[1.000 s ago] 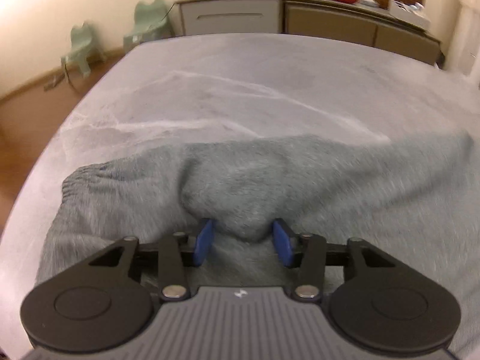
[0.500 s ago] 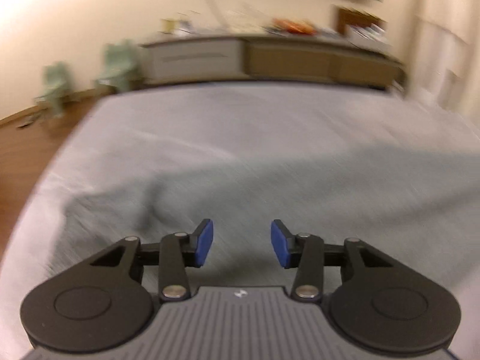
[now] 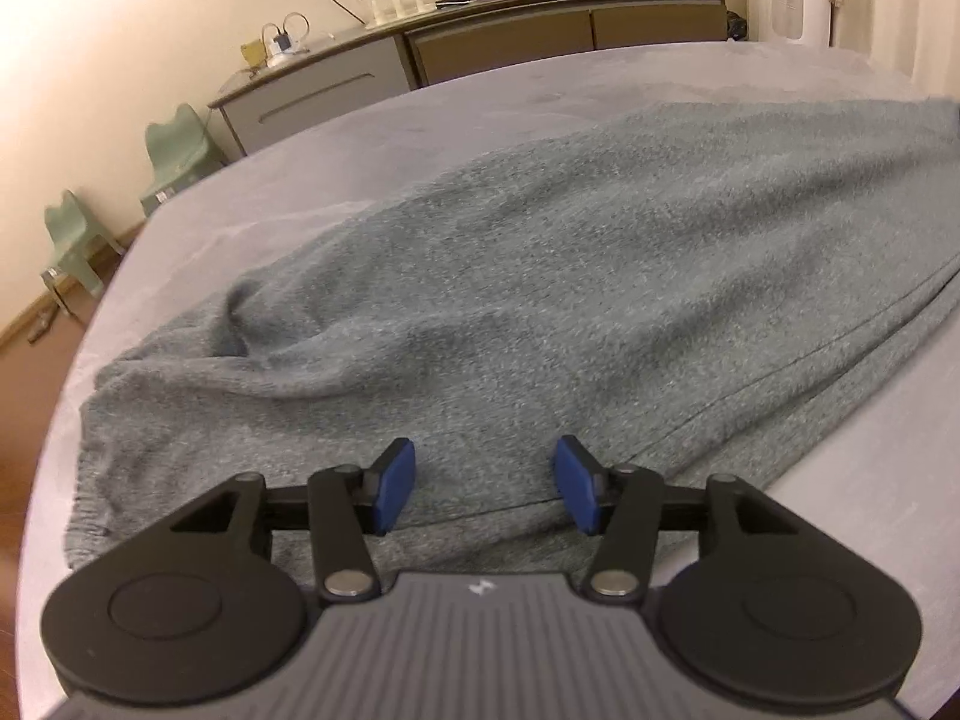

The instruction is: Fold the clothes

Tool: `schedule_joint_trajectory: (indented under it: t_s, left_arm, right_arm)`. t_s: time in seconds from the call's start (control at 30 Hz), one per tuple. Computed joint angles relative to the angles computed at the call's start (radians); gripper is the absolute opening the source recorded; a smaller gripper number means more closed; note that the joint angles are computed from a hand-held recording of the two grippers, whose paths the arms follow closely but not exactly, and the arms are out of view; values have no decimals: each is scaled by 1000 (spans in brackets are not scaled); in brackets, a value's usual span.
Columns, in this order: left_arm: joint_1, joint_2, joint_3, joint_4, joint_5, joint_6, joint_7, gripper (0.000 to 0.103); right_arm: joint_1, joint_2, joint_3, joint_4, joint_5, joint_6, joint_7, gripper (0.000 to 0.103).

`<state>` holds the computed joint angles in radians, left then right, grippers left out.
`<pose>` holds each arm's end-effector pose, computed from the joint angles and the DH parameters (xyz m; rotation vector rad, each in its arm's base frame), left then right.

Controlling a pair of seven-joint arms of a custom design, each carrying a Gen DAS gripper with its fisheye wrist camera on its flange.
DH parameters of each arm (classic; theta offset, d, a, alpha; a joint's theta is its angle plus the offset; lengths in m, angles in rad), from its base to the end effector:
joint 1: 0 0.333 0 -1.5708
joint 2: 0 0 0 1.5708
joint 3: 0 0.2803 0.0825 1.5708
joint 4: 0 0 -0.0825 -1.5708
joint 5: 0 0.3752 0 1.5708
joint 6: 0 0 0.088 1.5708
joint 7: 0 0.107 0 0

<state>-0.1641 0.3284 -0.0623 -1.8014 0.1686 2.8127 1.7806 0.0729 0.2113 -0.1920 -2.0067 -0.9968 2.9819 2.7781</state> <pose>0.6478 -0.1536 0.4152 -1.2244 2.2285 -0.5619 0.6096 -0.0091 0.3874 -1.3967 2.0472 -0.9042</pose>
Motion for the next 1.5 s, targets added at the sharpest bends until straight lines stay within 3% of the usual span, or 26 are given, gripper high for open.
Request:
schedule_joint_trajectory:
  t_s: [0.07,0.17,0.23,0.3,0.33,0.37,0.4,0.47,0.53,0.6,0.67,0.7,0.77,0.9,1.0,1.1,1.23,1.33,1.43,1.5]
  left_arm:
    - [-7,-1,11,-5,14,7,-19,53]
    - [-16,-12,23,-19,32,10,-56,53]
    - [4,-25,6,-29,7,9,-40,52]
    - [21,-59,10,-71,-13,84,-57,52]
    - [29,-72,18,-86,-28,125,-84,52]
    - [37,-78,28,-91,-44,153,-114,52]
    - [41,-79,41,-87,-56,162,-148,52]
    - [50,-62,69,-57,-71,142,-219,50]
    - [32,-25,118,-1,-24,78,-317,50]
    - [-3,29,180,81,69,-42,-456,50]
    - [7,60,186,126,102,-125,-520,44]
    - [15,55,181,124,113,-134,-541,43]
    - [31,11,167,82,136,-112,-581,41]
    - [85,-82,126,-36,142,28,-622,48]
    - [113,-58,90,-9,101,29,-593,48]
    - [92,1,85,76,110,-7,-572,48]
    - [67,46,101,152,124,-43,-611,49]
    - [82,51,102,137,97,2,-607,49]
    - [87,56,133,108,107,72,-613,49]
    - [143,53,89,74,42,144,-529,48]
  right_arm:
    - [39,9,-38,38,-133,-12,99,10]
    - [15,63,10,79,-43,-91,-16,11]
    - [27,91,13,104,-21,-135,-51,14]
    - [33,76,20,103,14,-164,-81,27]
    - [47,54,10,92,-9,-172,-45,42]
    - [77,18,-11,73,-97,-188,44,55]
    - [96,-21,-16,54,-193,-211,118,56]
    - [105,-99,0,3,-343,-217,223,56]
    - [75,-151,30,-63,-319,-86,165,54]
    - [42,-160,80,-131,-68,2,-112,47]
    - [18,-150,139,-167,151,-38,-351,42]
    - [29,-146,135,-171,174,-83,-384,42]
    - [29,-151,128,-187,142,-118,-347,50]
    - [4,-218,119,-236,40,-135,-158,43]
    - [-33,-277,136,-278,-62,-84,12,49]
    - [-39,-281,166,-274,-11,-87,29,50]
    - [15,-240,221,-207,-52,-150,39,51]
    - [100,-189,265,-119,-122,-198,30,51]
    - [193,-80,294,21,-96,-151,-45,54]
    - [231,33,340,162,58,-100,-196,54]
